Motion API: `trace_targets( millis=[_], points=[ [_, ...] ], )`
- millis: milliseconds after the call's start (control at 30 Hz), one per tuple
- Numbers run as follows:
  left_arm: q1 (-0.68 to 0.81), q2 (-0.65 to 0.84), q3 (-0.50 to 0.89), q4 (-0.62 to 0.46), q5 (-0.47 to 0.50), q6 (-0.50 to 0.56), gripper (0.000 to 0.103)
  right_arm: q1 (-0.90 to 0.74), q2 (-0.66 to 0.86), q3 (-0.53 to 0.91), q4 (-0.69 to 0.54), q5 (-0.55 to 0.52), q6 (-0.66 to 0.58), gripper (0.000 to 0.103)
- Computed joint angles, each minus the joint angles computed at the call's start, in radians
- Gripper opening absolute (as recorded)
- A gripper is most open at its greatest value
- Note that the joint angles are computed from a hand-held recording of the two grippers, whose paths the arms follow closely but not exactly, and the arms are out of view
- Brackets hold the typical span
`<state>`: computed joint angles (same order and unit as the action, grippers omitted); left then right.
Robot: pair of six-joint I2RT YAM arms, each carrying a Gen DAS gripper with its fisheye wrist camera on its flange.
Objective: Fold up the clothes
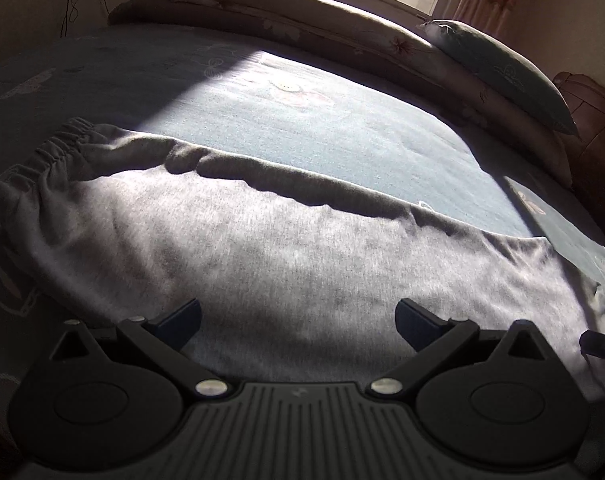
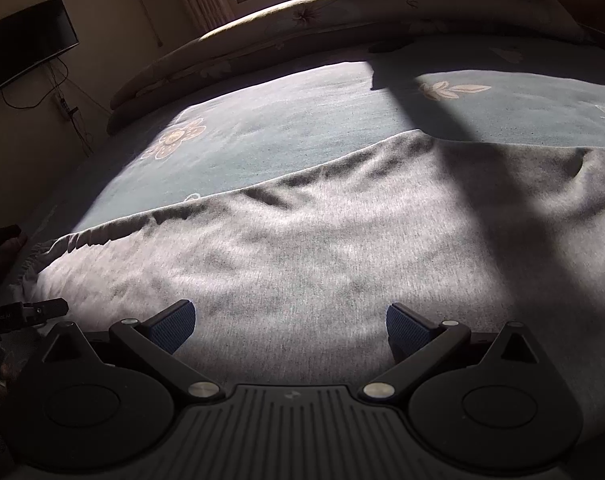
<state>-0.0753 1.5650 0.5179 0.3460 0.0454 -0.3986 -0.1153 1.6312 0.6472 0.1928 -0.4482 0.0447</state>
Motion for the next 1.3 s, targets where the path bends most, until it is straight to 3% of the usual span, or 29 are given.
trace_targets(
  millis=[200, 267, 400, 567, 733, 1100, 1300],
  points=[
    [0.17, -0.068, -0.072, 0.066, 0.057, -0.141, 0.095, 0.005, 0.001, -0.001, 0.002, 0.006, -0.007, 0.103],
    [0.247, -0.072, -0.099, 0.103, 0.097, -0.214, 0.075, 0.006, 0.001, -0.003, 0.004, 0.006, -0.008, 0.103],
    [0.381, -0.066, -0.141, 0.168, 0.138, -0.336, 0.07, 0.005, 0.004, -0.003, 0.006, 0.005, -0.007, 0.103],
    [0.506, 0.011, -0.174, 0.269, 0.226, -0.421, 0.069, 0.017, 0.013, 0.002, 0.006, 0.018, -0.011, 0.103],
    [0.54, 0.161, -0.134, 0.367, 0.287, -0.477, 0.069, 0.041, 0.019, 0.0, 0.016, 0.056, -0.022, 0.103],
    [0.525, 0.325, 0.034, 0.407, 0.287, -0.515, 0.075, 0.058, 0.027, -0.001, 0.031, 0.084, -0.022, 0.103],
    [0.537, 0.348, 0.011, 0.496, 0.315, -0.533, 0.078, 0.061, 0.024, -0.002, 0.03, 0.09, -0.024, 0.103]
  ],
)
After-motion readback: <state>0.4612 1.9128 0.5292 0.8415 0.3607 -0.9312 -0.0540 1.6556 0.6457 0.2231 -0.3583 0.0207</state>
